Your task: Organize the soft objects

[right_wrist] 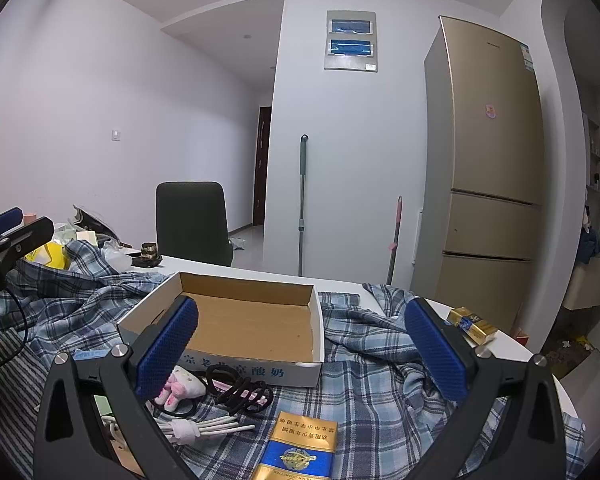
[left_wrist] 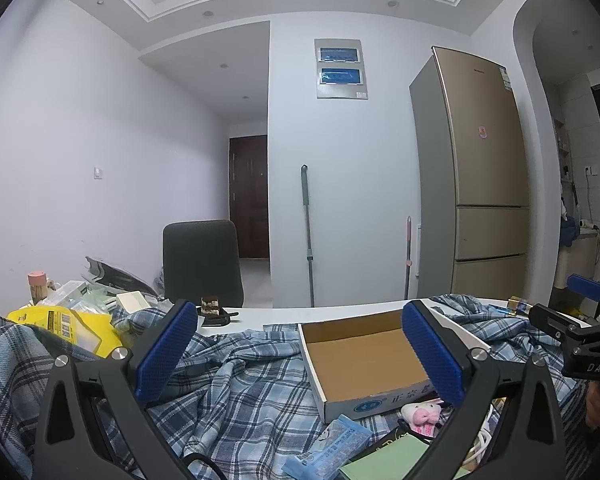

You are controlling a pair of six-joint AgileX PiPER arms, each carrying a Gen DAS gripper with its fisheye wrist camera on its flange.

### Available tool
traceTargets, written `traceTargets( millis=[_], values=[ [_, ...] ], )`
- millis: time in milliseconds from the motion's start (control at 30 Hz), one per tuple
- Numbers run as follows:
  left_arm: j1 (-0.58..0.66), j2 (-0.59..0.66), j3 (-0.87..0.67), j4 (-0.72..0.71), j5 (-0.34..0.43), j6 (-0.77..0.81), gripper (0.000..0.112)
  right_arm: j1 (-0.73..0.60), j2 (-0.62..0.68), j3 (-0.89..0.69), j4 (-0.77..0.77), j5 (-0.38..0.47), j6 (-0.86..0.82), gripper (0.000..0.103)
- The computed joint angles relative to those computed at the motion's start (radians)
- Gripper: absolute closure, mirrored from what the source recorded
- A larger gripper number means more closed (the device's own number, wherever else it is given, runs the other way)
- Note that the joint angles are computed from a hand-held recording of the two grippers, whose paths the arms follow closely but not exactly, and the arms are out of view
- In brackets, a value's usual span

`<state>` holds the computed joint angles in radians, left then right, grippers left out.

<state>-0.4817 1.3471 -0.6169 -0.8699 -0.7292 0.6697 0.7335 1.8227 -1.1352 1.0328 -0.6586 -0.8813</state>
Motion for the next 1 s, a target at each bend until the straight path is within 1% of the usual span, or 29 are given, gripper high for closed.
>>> traceTargets(
  millis=[600, 767, 933, 1000],
  values=[
    [-0.002, 0.007, -0.003, -0.001, -0.001, 0.001, 0.009, 0.001, 0.003, -0.007, 0.014, 0.007, -0.017, 0.0],
    [0.0, 0.007, 0.009, 0.023, -0.014, -0.036, 0.009, -0.002, 0.007, -0.013, 0.019, 0.019, -0.021, 0.0],
    [0.0, 0.004, 0.009, 0.016, -0.011, -0.029, 0.009, -0.007, 0.019, -0.045, 0.071, 0.071, -0.092, 0.0],
    [0.001, 0.003, 0.011, 0.017, -0.007, -0.028, 0.009, -0.001, 0.027, -0.059, 0.111, 0.071, -0.143, 0.0]
  ],
)
